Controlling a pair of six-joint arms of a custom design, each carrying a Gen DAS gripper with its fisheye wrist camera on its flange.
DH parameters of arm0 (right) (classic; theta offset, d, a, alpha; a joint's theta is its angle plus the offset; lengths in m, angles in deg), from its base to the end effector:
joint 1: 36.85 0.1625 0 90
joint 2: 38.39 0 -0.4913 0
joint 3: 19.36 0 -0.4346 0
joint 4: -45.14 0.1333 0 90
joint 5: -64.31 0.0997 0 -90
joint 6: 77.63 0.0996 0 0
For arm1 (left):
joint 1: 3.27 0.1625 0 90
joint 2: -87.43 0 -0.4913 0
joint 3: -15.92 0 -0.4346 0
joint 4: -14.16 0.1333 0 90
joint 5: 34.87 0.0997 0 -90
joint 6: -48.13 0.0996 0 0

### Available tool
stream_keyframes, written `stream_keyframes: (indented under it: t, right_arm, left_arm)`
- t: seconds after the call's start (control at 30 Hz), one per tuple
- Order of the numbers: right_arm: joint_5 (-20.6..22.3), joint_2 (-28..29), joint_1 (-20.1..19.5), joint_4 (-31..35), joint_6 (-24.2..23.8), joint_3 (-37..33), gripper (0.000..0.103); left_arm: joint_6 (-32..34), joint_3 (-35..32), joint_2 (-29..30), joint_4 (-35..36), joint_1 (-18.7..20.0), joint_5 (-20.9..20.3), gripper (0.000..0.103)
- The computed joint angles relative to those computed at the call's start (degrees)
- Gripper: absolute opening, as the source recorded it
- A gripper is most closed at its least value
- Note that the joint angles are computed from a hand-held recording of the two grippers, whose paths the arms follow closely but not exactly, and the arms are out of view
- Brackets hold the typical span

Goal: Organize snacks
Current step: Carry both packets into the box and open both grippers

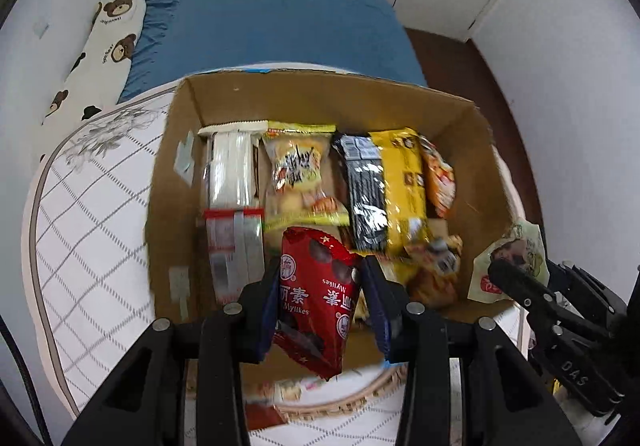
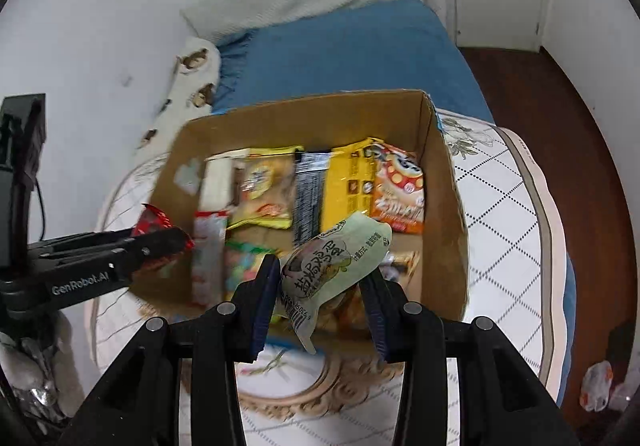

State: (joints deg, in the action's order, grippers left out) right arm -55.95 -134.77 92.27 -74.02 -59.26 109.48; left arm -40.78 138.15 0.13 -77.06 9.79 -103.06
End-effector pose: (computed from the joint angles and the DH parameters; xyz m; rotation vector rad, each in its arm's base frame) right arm 0.3211 -0.2631 0.3259 0.4953 -2.5911 0.2764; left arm -0.3620 -0.2588 0.2722 -0.1150 2.4901 -0.3829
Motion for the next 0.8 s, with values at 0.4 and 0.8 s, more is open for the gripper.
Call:
stream_keyframes:
  t: [0.4,0.8]
  right_arm:
    - [-4.40,6.36,-7.07,3.92,1.87,-0.72,0.099]
    - [-6.22,4.47,-4.39,5.00,2.37,0.16,0.100]
  left_arm:
    - [6.80,1.95,3.94,-6.33,9.16,-2.60,0.084]
    - [0.73,2.43,2.01,-1.28,3.92,-0.07,0.085]
